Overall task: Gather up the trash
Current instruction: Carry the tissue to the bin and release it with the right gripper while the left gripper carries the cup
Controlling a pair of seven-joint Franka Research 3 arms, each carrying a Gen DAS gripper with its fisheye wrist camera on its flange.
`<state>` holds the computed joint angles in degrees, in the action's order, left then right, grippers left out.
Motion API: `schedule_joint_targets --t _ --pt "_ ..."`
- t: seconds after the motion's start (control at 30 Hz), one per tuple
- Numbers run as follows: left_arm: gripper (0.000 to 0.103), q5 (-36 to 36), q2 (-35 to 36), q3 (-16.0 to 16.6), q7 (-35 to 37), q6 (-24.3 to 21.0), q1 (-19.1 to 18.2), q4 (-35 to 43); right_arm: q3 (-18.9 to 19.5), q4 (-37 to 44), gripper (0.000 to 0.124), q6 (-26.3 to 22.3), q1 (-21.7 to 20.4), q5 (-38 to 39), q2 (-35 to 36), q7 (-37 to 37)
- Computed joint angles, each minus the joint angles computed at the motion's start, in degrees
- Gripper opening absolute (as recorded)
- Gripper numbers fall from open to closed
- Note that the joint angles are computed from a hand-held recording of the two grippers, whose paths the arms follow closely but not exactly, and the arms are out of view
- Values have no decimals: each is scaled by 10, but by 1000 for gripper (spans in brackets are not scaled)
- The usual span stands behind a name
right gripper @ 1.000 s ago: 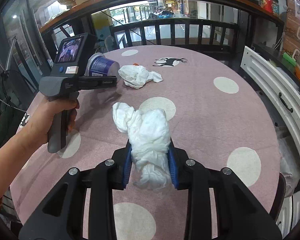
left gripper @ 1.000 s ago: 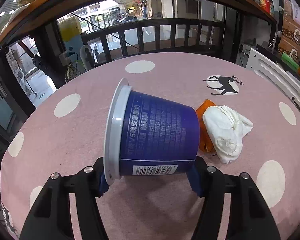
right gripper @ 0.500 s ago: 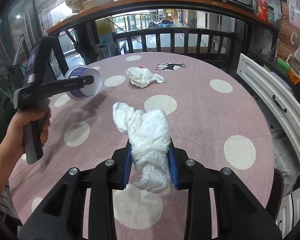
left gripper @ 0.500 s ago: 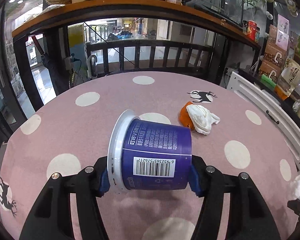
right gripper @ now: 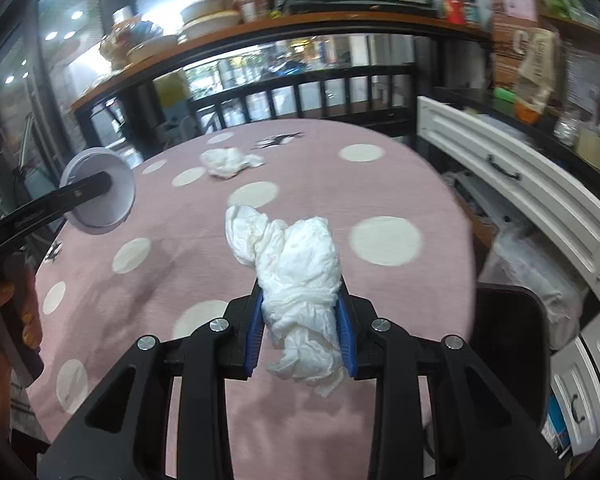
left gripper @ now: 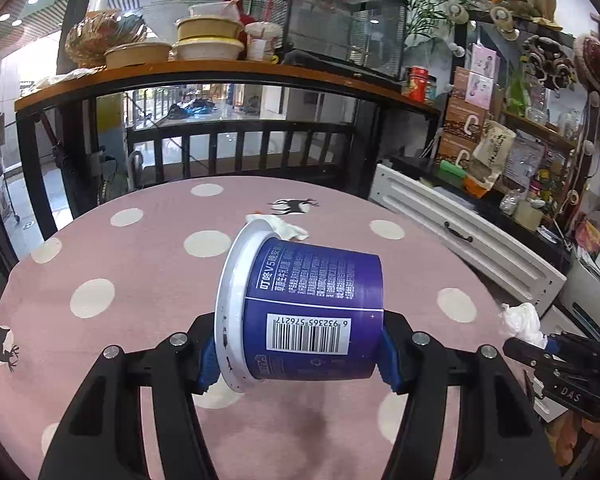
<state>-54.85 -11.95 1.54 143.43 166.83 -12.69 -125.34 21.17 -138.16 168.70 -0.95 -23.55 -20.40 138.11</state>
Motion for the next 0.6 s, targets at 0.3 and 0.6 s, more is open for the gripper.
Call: schedule_joint_targets --t 0.3,0.6 --pt "60 -77 -33 -24 54 -11 -79 -22 -5 -127 32 -16 -79 32 -129 26" --pt "60 -78 -37 -56 53 -14 -118 -35 -58 -141 32 -14 -107 62 8 -12"
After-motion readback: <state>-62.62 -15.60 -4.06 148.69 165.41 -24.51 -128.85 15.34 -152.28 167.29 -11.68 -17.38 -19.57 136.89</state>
